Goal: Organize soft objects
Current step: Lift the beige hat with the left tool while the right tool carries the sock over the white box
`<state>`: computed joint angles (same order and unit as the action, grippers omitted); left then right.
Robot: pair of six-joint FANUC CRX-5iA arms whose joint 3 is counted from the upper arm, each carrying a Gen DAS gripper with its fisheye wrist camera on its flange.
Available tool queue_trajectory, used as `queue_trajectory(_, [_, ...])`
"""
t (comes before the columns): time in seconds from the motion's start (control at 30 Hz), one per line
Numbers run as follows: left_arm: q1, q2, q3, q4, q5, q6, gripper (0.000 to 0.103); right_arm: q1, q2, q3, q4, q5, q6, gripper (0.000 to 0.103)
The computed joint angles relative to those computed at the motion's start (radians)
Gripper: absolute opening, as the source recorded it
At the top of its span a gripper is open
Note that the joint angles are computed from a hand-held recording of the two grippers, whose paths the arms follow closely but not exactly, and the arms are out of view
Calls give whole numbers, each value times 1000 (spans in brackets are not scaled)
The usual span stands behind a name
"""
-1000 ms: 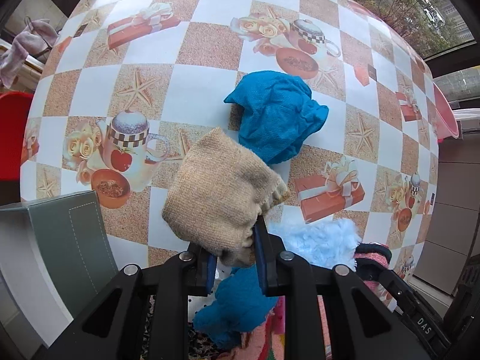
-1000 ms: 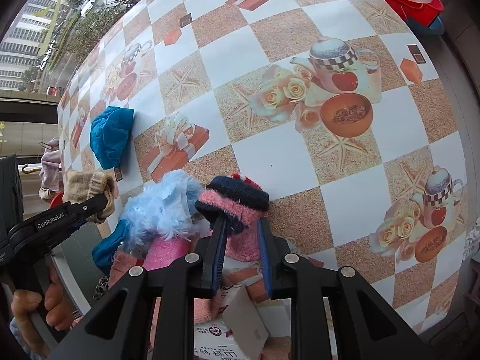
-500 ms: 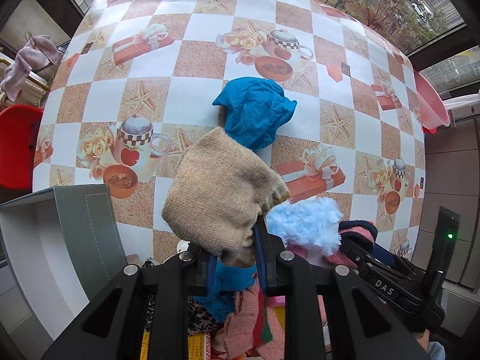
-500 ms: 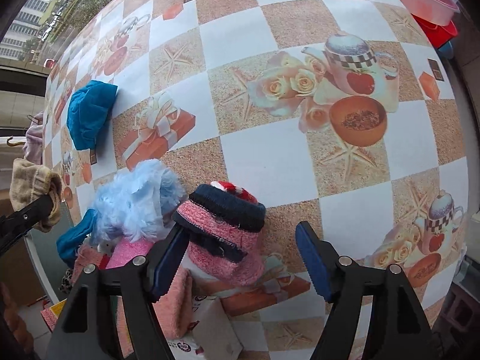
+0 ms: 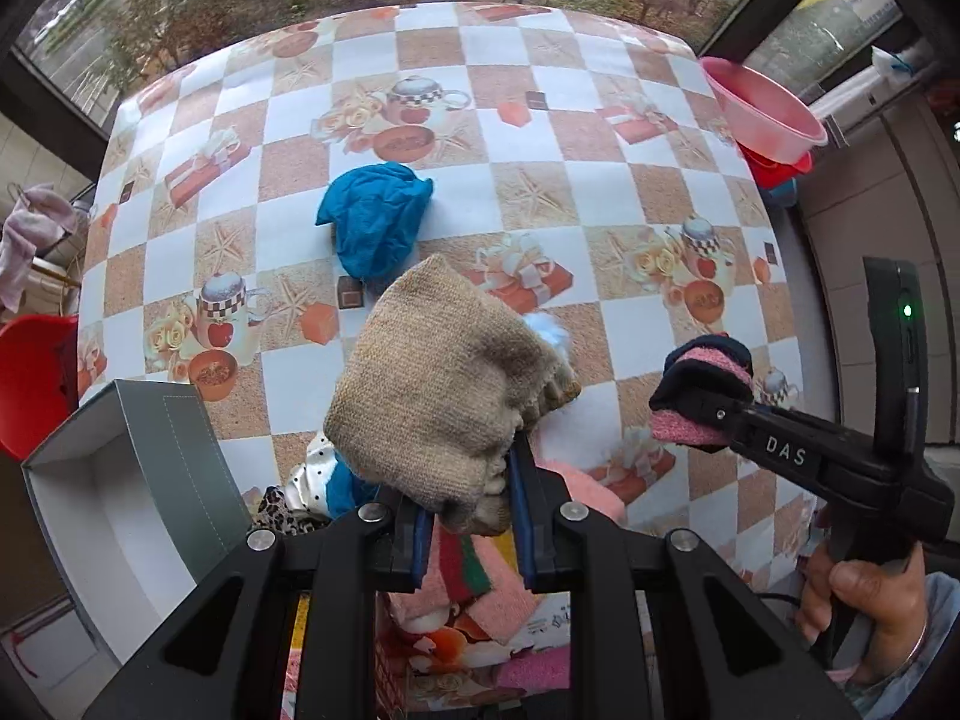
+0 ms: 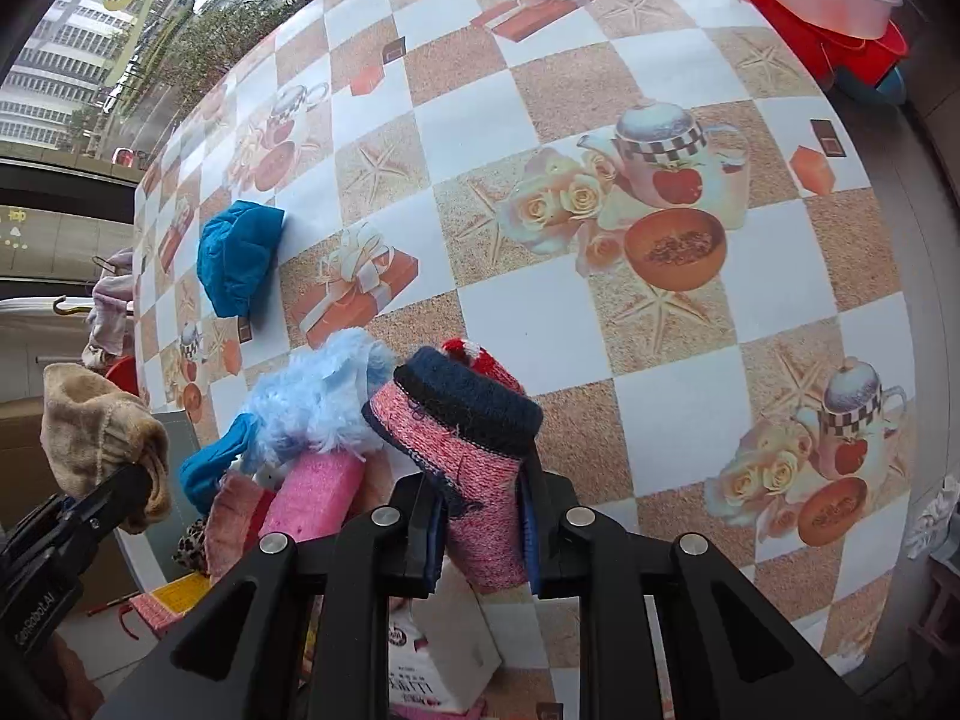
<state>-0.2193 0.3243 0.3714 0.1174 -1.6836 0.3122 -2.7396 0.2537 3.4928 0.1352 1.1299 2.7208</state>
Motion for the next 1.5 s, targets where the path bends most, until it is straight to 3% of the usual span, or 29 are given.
queue_trajectory(0.2, [74,-154,-148,-35,-7,-218,24,162,-34,-110,74,93,-153,21])
queue_trajectory(0.37, [143,-238,-227,-84,-19,-334,24,274,-73,-130,77,26,-260,21])
queue_trajectory(0.53, [196,-281,-262,-103,-8,-463,24,328,-129,-175,52,-2,-260,21])
queue_trajectory(0.77, [232,-245,-229,-105,-37,-548,24,370,-215,-282,77,44,-317,21])
queue_trajectory(1.13, [341,-158,-129,-79,-126,-837,24,400,-433,-543,72,138,-452,21])
queue_trajectory(1.33, [384,-96,-46,-58,-184,-932,24,405,-538,-721,82,264,-448,21])
queue_trajectory(1.5, [418,-57,3,-42,-217,-983,24,404,-595,-804,74,305,-450,21])
